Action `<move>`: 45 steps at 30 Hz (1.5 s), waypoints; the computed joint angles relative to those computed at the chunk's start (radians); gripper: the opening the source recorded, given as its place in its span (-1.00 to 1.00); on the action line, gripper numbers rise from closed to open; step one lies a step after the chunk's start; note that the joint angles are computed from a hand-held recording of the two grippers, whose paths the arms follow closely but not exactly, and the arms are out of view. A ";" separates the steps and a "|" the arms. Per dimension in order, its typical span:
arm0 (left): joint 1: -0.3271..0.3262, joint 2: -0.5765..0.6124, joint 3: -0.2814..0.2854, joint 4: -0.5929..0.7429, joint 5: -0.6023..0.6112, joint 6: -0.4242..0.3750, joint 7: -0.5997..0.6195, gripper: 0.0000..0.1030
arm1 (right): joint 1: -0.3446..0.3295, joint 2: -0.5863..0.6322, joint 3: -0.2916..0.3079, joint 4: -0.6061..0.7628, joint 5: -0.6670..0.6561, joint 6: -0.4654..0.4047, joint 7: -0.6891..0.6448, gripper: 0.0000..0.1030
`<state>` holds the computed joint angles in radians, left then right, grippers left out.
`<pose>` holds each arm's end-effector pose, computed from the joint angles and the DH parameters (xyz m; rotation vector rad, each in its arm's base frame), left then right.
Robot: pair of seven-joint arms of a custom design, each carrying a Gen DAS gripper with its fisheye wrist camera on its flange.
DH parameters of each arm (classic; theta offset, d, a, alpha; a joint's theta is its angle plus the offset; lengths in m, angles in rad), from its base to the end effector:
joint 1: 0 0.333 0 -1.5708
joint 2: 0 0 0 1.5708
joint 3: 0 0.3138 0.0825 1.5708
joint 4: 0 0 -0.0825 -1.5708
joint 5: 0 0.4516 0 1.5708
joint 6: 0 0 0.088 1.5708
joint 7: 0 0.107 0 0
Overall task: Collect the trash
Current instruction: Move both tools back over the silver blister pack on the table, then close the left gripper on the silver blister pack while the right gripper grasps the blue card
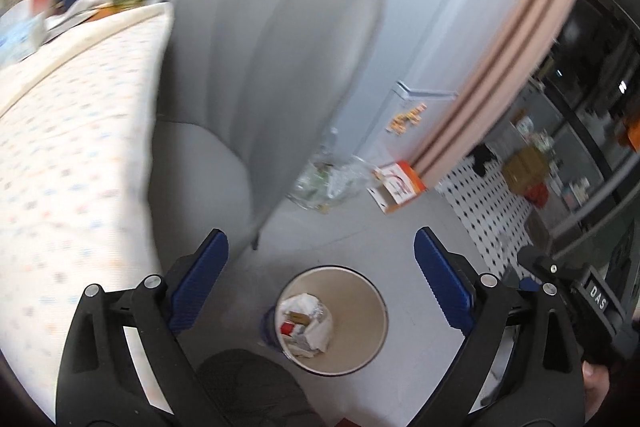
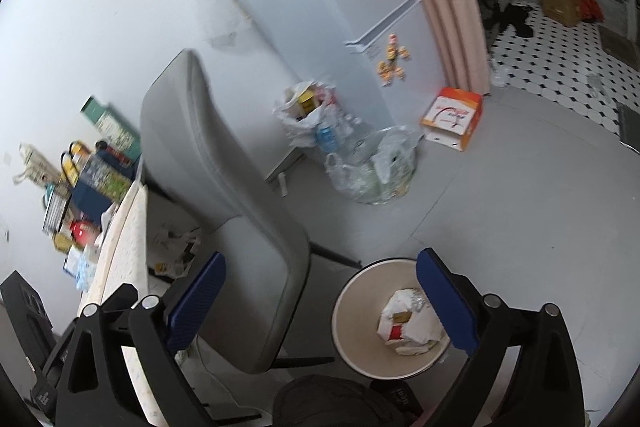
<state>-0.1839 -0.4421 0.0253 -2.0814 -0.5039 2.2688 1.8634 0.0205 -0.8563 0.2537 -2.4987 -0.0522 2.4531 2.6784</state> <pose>0.5226 -0.0936 0.6718 -1.7091 2.1960 -1.1283 0.3983 0.1343 0.6288 -0.8731 2.1898 -0.4172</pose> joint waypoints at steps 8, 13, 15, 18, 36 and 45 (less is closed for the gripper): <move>0.066 -0.007 0.053 0.000 0.004 0.017 -0.006 0.82 | 0.054 0.169 0.030 0.117 -0.002 0.073 -0.029 0.85; 0.106 -0.014 0.077 0.000 0.011 0.024 -0.011 0.82 | 0.092 0.283 0.034 0.210 -0.019 0.103 -0.055 0.85; 0.124 -0.011 0.088 0.003 0.013 0.029 -0.019 0.82 | 0.112 0.325 0.032 0.245 -0.026 0.109 -0.071 0.85; 0.151 -0.004 0.101 0.009 0.019 0.031 -0.034 0.82 | 0.141 0.389 0.031 0.302 -0.037 0.116 -0.086 0.85; 0.287 0.065 0.138 0.077 0.060 0.061 -0.071 0.82 | 0.318 0.708 -0.030 0.623 -0.083 0.104 -0.162 0.85; 0.335 0.118 0.128 0.105 0.102 0.079 -0.092 0.82 | 0.377 0.768 -0.063 0.687 -0.081 0.079 -0.189 0.85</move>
<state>0.1511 -0.3241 0.1536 -1.9760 -0.4015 2.3477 1.7712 0.3976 -0.0879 0.1903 -1.8116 -0.1331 2.5325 2.4896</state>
